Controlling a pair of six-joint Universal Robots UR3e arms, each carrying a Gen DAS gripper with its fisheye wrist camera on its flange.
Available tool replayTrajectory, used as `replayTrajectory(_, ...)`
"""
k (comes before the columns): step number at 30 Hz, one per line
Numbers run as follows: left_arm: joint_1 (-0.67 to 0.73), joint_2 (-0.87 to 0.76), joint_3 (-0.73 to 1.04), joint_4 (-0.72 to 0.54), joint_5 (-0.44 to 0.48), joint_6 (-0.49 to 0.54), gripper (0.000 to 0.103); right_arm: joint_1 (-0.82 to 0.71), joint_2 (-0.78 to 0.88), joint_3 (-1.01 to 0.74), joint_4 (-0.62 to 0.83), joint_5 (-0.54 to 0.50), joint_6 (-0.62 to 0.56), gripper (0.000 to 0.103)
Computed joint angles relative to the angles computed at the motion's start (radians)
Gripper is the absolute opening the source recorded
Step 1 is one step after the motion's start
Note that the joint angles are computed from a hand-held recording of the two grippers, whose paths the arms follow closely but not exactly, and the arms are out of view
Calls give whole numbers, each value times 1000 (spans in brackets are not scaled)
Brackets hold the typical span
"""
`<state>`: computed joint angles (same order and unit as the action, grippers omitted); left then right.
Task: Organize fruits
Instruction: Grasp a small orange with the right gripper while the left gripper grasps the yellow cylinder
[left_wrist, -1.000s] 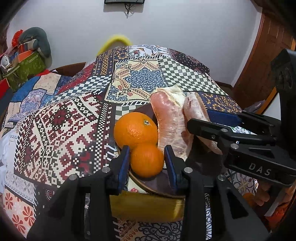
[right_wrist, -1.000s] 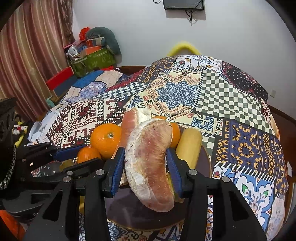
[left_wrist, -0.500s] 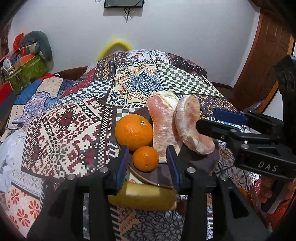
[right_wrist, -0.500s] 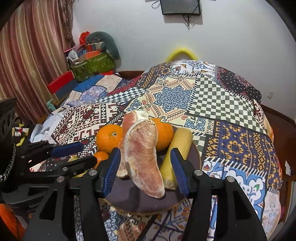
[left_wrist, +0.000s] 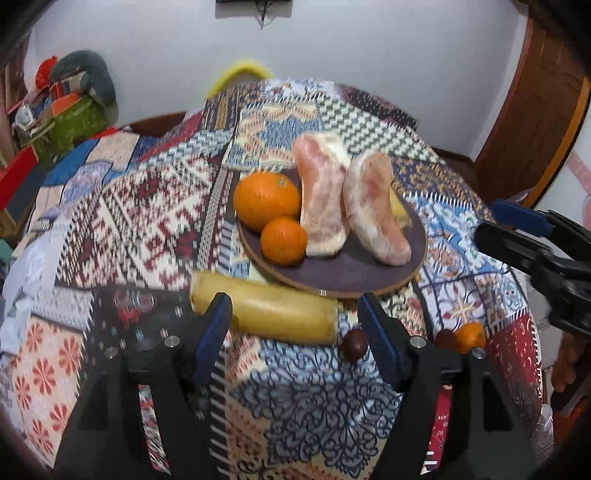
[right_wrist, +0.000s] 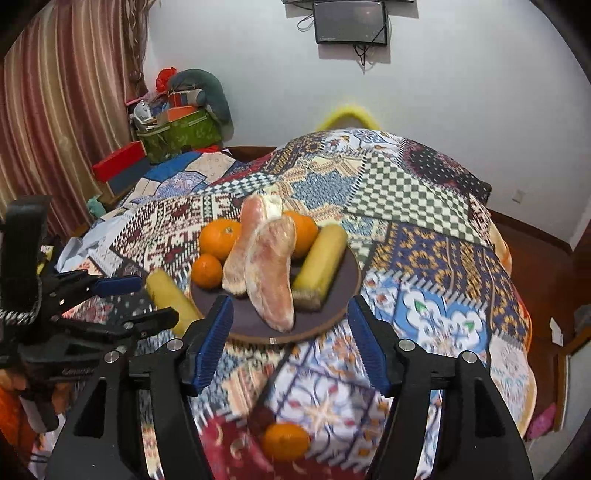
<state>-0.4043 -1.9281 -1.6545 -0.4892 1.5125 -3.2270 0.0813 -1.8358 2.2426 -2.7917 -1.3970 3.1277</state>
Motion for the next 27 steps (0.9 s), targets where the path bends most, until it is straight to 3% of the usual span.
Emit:
replayTrajectory(6,-44,-51,26,-32,50,-23,71,-50,-132,117,50,18,-24,65)
replayTrajectory(14,-41,-82,7,3,87,-54,70,-224,-388,302,241,181,-58,65)
replayTrajectory(17,-3,-44,-54,37,4,-32,58,-236,-446,335,287,198,-66,65)
replayTrajectory(21,15,7,-136,86,-19,-12,40,-172,-426,353,243,162,-49,65)
replayTrajectory(27,61,100,-261,119,-28,-6,29,-82,-317,341,140,106,-27,42)
